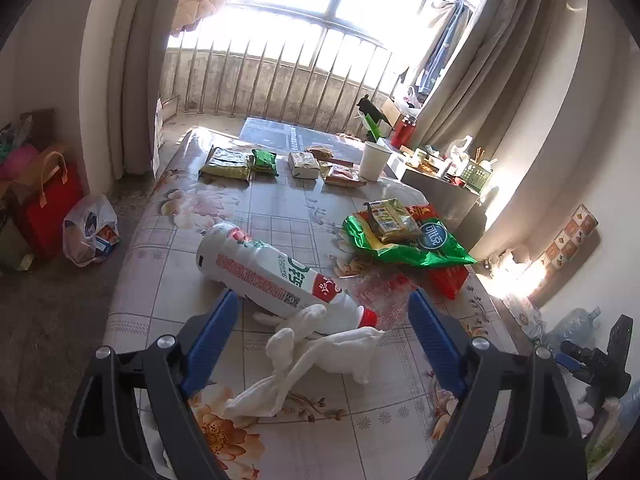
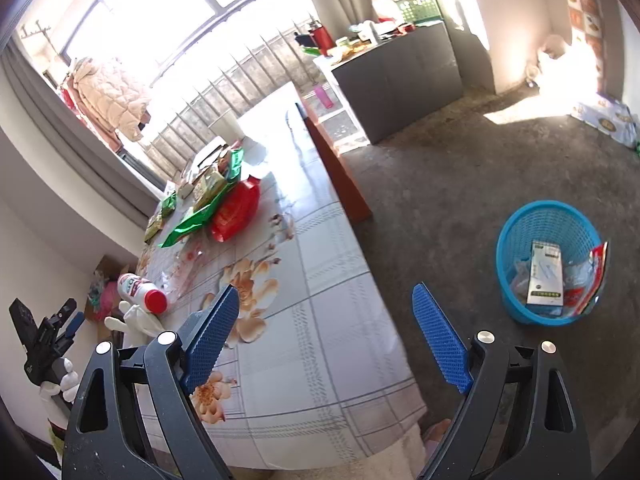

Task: Collect trash
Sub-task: 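Grasp the white cloth with the left tool while the right grasps the AD milk bottle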

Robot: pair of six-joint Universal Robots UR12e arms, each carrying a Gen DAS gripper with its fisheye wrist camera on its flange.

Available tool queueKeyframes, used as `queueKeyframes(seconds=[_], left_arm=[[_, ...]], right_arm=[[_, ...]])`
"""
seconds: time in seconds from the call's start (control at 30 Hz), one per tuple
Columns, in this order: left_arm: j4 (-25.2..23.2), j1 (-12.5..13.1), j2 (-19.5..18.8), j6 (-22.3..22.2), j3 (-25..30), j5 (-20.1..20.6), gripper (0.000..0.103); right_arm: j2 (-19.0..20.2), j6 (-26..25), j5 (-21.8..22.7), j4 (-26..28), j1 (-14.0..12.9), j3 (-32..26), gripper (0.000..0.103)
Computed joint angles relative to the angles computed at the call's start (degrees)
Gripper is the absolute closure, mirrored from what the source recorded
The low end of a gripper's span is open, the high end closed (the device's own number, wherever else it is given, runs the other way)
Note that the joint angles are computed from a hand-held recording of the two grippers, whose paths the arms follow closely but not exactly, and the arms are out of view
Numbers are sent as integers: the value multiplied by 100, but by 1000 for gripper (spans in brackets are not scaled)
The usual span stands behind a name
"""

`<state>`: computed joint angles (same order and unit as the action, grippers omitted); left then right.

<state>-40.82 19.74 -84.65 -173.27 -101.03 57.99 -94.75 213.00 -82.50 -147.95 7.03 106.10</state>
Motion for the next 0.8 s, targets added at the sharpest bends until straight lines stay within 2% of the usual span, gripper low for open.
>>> queueKeyframes(seconds=[0.1,0.2,0.3,0.4,0.53,0.63,0.67,0.8], left_arm=[[-7,75,30,74,-121,-46,19],[-239,119,34,331,-204,-231,19],[-314,63,-10,477,-267,-205,19],[-404,14,-99,398,-285,-208,19],[-626,-87,-255,271,-200,-139,26],[-541,-163,-363,79,-158,26,33],[-497,-182,-384,44,-154,93,35],[-455,-265,-418,178,-161,302,44]], right_arm=[[268,-338,239,-46,255,-300,18],[567,-554,559,45,448,-621,19],[892,-820,924,254,599,-1022,22],[1248,-1235,1418,538,712,-1530,22],[1898,-1943,1666,1333,927,-2560,22],[2473,-2523,1921,2174,1068,-3474,22],[2662,-2616,1917,2426,1116,-3765,22],[3345,-3150,1423,3520,1383,-4867,22]])
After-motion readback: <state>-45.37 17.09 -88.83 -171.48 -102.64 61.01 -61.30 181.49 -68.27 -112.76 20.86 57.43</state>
